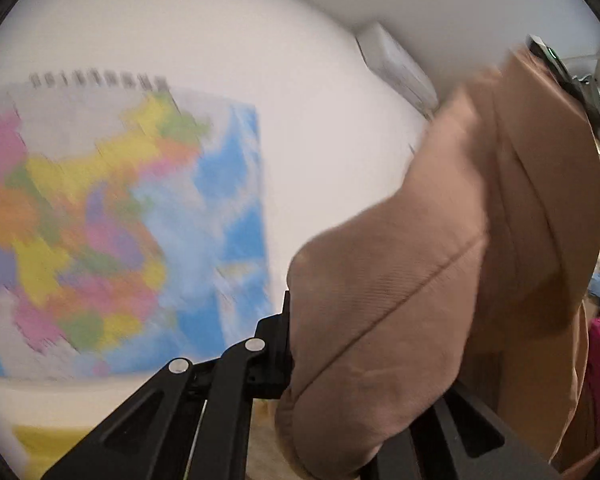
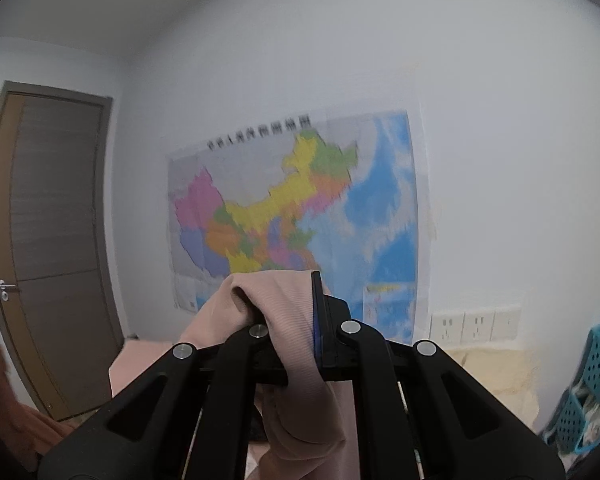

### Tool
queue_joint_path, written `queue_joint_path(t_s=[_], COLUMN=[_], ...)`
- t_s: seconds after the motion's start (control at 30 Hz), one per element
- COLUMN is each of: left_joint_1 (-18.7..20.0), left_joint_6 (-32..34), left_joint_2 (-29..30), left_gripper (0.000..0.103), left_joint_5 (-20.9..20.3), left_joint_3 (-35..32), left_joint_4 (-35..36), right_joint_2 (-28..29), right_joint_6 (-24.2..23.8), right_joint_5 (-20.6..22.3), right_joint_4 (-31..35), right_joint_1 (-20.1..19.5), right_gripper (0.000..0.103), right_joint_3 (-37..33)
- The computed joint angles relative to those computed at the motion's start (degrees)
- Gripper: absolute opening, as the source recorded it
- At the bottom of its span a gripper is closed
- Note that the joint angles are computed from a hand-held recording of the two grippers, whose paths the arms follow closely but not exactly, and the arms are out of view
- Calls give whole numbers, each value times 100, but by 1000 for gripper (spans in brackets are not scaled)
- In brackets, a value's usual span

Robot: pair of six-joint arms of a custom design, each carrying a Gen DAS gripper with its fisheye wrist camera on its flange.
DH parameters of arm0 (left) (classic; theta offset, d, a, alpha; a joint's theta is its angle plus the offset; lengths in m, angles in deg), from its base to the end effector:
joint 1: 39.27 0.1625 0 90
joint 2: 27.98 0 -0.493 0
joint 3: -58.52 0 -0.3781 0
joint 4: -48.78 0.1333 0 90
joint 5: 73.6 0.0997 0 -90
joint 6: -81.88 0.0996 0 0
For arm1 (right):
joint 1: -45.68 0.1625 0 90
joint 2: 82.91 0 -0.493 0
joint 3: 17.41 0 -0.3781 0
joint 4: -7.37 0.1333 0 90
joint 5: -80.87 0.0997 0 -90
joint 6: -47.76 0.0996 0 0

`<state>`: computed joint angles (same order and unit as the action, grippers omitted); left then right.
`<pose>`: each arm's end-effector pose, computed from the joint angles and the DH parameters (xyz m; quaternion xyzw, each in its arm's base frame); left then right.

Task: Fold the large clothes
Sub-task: 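Lift the pink jacket up off the heap with both grippers, shaking it out, then lower the pink jacket onto the yellow sheet with both grippers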

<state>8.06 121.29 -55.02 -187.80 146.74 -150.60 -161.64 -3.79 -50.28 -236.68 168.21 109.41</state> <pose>-0.4441 -0.6182 0.0691 -0.6506 -0.6170 0.3937 0.2026 0.2688 -0.2954 0.4811 0.1691 -0.6065 0.7023 0.3322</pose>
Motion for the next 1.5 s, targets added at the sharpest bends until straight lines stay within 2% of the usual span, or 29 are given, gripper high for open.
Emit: queue_joint_path(t_s=[0.07, 0.17, 0.3, 0.4, 0.43, 0.47, 0.53, 0.57, 0.6, 0.7, 0.77, 0.83, 0.93, 1.0, 1.03, 1.17, 1.23, 1.3, 1.37, 1.43, 1.47, 1.5], left_joint_1=[-103, -256, -471, -599, -634, -660, -617, -563, -501, -182, 14, 216, 472, 588, 629, 749, 779, 795, 849, 849, 848, 849], left_joint_6=[-29, -59, 275, 419, 438, 462, 418, 311, 241, -247, -487, -675, -843, -1067, -1188, -1726, -1848, -2035, -2399, -2442, -2440, -2437], left_joint_2=[-353, -928, -1578, -1813, -1804, -1745, -1522, -1346, -1259, -557, -128, 374, 1037, 1299, 1327, 1691, 1895, 2246, 2745, 3203, 3354, 3377], left_gripper=[6, 7, 8, 8, 9, 9, 9, 9, 9, 9, 8, 8, 8, 8, 8, 8, 8, 9, 13, 20, 30, 41], left_joint_5=[218, 565, 1127, 1688, 1965, 2244, 2751, 3120, 3256, 4002, 4327, 4708, 5184, 5177, 5174, 5038, 5069, 5095, 5111, 5315, 5454, 5505], left_joint_3=[211, 453, 962, 1299, 1334, 1281, 980, 722, 610, -277, -843, -1486, -2338, -2899, -2967, -3991, -4459, -5258, -6407, -7321, -7578, -7595], left_joint_4=[-293, -483, -763, -980, -1015, -927, -421, 30, 259, 1363, 1896, 2537, 3245, 3829, 3958, 5212, 5588, 6208, 7215, 7838, 7927, 7912], right_joint_2=[129, 191, 248, 149, 72, -44, -303, -403, -394, -193, -19, 436, 982, 1334, 1463, 1756, 1890, 2044, 2224, 2367, 2382, 2347], right_joint_6=[-424, -599, -629, -282, -48, 276, 1076, 1480, 1678, 2243, 2793, 3074, 3360, 3419, 3508, 3792, 3831, 3896, 4109, 4344, 4377, 4364], right_joint_5=[-158, -324, -365, -131, 11, 213, 806, 1180, 1317, 1840, 2334, 2415, 2491, 2418, 2382, 2307, 2197, 1999, 1861, 1773, 1652, 1665], right_joint_4=[-277, -364, -304, 82, 317, 642, 1509, 1998, 2284, 3310, 4232, 4833, 5537, 5972, 6160, 6633, 6864, 7114, 7452, 7885, 7907, 7879], right_joint_1=[368, 739, 951, 785, 614, 401, -342, -789, -1084, -2147, -2815, -3353, -3843, -4036, -4107, -4262, -4266, -4268, -4322, -4369, -4354, -4339], right_gripper=[6, 7, 7, 7, 7, 7, 7, 7, 7, 7, 7, 7, 7, 7, 7, 7, 7, 7, 7, 12, 20, 38], right_joint_3=[-105, -210, -226, -132, -111, -77, -106, -165, -269, -747, -1152, -1719, -2352, -2795, -2975, -3577, -3897, -4241, -4618, -4939, -4953, -4869])
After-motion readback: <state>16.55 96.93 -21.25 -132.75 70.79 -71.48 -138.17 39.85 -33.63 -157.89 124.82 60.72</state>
